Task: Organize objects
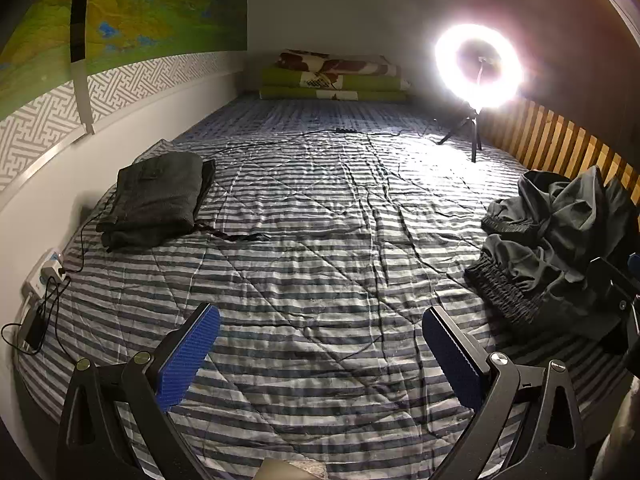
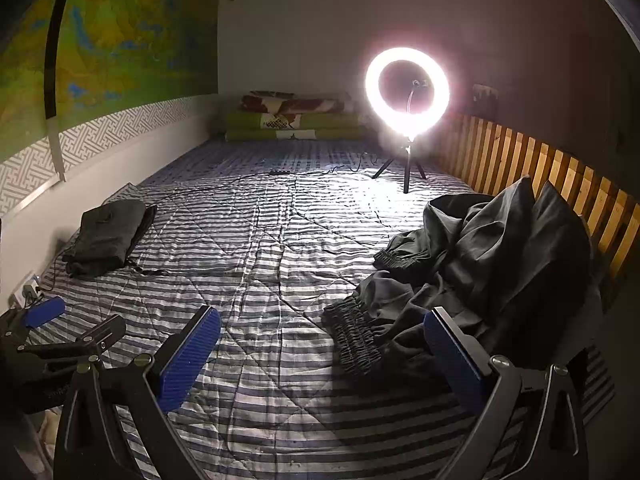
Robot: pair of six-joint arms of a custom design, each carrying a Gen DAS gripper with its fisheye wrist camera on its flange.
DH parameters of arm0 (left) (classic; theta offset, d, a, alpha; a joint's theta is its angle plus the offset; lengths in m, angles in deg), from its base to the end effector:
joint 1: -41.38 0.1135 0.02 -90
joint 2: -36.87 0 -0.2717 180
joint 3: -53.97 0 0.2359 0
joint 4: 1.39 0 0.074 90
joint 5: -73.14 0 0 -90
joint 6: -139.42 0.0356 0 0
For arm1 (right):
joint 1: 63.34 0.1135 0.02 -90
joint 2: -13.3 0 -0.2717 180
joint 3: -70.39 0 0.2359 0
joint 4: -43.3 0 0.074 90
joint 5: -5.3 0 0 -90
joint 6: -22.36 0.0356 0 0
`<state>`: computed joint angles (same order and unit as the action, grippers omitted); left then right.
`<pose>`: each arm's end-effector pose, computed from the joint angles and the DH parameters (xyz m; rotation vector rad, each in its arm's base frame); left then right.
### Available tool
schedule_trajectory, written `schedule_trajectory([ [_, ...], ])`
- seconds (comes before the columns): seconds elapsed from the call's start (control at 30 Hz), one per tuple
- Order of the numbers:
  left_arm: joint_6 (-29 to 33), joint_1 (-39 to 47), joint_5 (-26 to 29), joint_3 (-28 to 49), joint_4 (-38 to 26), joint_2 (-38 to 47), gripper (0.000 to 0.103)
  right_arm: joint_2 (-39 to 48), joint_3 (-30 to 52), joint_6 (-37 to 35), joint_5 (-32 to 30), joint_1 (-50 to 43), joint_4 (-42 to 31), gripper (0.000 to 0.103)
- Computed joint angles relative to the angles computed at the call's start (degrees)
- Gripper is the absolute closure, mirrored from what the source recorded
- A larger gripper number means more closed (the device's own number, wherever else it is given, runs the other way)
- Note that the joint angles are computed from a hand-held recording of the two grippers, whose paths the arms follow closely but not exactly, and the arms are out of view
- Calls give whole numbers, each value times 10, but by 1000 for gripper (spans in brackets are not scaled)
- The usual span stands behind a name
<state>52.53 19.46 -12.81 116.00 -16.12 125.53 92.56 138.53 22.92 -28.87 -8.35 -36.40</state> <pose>0.2836 -0.1168 0.2070 0.5350 2.2403 -0.2504 0.1386 0.1465 0.2410 0.6609 2.0874 -0.3585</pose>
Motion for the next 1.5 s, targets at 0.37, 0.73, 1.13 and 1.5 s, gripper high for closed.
schedule_trajectory([
  [0.37, 2, 0, 3, -1, 0, -5, 0, -4, -1, -3, -2, -5, 2, 3],
  [0.73, 3, 0, 4, 0, -2, -6, 0, -6, -2, -6, -1, -8, 5, 3],
  [1.13, 8, 2, 2, -3, 3, -9, 0, -2, 2, 3, 3, -4, -3, 3],
  [1.5, 8, 1, 0, -6, 8, -9, 0, 0, 2, 3, 3, -3, 0, 3],
])
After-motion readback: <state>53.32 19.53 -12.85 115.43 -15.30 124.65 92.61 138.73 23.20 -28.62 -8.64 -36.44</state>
